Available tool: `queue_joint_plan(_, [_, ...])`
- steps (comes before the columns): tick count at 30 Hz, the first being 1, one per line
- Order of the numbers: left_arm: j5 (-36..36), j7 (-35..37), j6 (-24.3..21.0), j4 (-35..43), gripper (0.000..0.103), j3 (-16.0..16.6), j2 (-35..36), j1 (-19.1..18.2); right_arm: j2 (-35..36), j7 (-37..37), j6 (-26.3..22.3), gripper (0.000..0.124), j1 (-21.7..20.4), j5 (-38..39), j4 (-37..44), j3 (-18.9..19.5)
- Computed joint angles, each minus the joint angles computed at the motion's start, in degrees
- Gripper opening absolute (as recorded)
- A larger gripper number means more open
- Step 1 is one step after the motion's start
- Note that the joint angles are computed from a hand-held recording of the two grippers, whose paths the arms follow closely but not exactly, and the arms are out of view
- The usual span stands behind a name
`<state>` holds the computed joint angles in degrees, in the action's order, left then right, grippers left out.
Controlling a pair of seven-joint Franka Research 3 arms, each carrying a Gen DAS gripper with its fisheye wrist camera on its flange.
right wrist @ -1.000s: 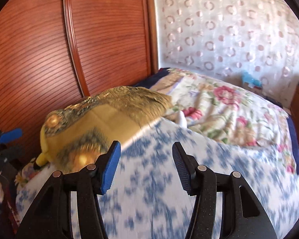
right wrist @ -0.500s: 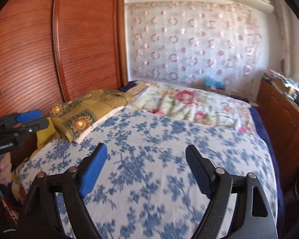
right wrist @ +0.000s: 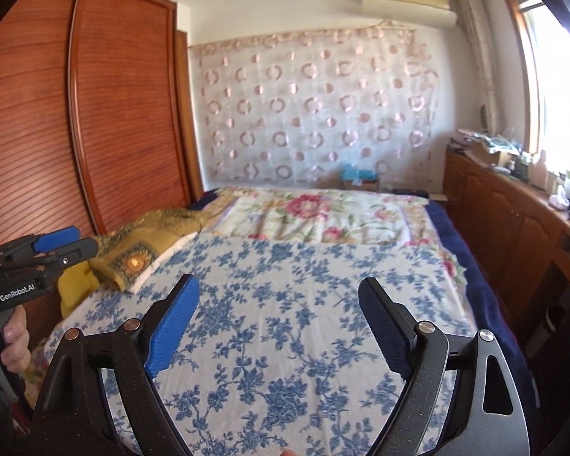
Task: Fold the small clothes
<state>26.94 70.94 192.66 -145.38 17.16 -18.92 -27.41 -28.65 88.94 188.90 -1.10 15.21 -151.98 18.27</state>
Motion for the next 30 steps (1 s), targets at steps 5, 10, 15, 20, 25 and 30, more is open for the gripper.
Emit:
queue_joint_plan(5, [-0.2,0.2,-0.2,-0.7,0.058,-1.2,-2.9,0.9,-5.3,2.1,-0.4,0.088,-4.9,0.5,-1.7,4.2])
queue_joint_plan(10, [-0.9,1.5,-0.3,-1.7,0.058,-0.9,-5.3,0.7,-9.6,4.8,-0.6,0.088,-8.8,0.1,-2.7,7.4])
queue_joint_plan(15, [-1.9,1.9,0.1,-1.8,0.058,-1.6,-5.2,1.5,-10.6,5.9,-0.3,0.088,-8.4,-0.7,-3.0,6.7])
queue_joint_plan(20, [-2.3,1.8,0.2,-1.8,0.058,-2.2,-4.6,2.3,-10.4,6.4,-0.2,0.088,-8.5,-1.3,-2.9,6.7])
queue_joint_plan(25, [-2.2,1.7,0.1,-1.7,0.058,-2.2,-4.4,2.4,-10.5,6.9,-0.2,0.088,-8.7,-1.6,-2.9,6.9])
queue_joint_plan(30, [-2.0,1.7,0.2,-1.9,0.058,-2.0,-4.4,2.4,-10.7,7.1,-0.3,0.088,-8.9,-1.9,-2.9,7.2])
